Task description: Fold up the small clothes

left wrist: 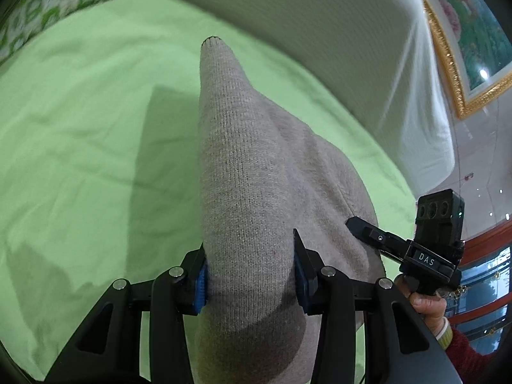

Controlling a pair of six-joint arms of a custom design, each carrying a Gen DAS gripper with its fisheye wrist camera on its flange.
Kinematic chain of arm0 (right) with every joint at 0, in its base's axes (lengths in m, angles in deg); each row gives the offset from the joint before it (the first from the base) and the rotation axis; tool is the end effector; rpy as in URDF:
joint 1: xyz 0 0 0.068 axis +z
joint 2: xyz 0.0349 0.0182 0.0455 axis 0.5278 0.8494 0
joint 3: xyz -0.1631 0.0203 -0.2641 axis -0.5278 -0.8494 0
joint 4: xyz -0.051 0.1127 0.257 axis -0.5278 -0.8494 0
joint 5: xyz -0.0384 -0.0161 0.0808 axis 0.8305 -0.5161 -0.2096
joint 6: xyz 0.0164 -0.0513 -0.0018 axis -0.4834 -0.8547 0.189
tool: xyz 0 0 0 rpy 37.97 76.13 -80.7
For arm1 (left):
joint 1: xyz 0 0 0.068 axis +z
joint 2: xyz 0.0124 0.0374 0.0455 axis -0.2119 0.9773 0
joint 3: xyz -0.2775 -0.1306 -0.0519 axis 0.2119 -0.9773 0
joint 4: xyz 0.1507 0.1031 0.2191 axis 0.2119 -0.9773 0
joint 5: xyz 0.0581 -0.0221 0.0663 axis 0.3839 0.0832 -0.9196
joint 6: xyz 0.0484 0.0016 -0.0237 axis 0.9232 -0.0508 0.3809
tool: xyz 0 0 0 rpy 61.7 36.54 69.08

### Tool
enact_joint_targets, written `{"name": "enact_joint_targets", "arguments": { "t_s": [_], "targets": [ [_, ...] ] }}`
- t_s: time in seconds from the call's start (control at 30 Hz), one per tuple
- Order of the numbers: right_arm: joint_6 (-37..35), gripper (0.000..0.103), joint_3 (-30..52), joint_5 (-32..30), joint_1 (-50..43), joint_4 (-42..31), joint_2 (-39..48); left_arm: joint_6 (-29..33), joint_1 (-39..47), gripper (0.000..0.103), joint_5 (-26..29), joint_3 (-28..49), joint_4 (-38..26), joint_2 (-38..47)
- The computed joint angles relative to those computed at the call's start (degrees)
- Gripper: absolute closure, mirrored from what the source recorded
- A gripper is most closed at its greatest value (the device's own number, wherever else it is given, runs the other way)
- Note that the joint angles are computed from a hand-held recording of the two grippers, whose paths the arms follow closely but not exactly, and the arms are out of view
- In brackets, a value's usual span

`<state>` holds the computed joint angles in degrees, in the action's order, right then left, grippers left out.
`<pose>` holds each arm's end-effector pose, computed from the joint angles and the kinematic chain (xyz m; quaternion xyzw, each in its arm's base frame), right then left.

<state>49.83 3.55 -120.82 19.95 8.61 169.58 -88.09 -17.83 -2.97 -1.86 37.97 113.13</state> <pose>0.2976 -0.0386 0.0769 -0.0919 0.9258 0.3206 0.1778 0.2790 -0.0343 0.0749 -0.2838 0.9031 -0.2141 0.2407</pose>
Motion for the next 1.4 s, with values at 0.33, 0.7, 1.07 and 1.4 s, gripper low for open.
{"name": "enact_joint_targets", "arguments": {
  "t_s": [0.33, 0.7, 1.07, 1.4],
  "targets": [
    [1.31, 0.056, -1.24, 7.23, 0.77, 2.97, 1.16, 1.33, -0.12, 0.047, -1.07, -3.12, 6.87, 6.05],
    [6.42, 0.056, -12.24, 8.41, -2.71, 8.13, -14.99, -0.49, -2.62, 0.04, -4.19, -9.47, -0.27, -5.97],
    [1.09, 0.06, -21.14, 10.08, -4.9, 4.33, -28.56, -4.53, -16.79, 0.036, -11.99, -14.14, -8.35, -13.08],
    [3.48, 0.083, -19.44, 14.5, 0.76, 7.34, -19.49, -8.02, -18.86, 0.036, -11.45, -15.44, -3.47, -7.68]
  ]
}}
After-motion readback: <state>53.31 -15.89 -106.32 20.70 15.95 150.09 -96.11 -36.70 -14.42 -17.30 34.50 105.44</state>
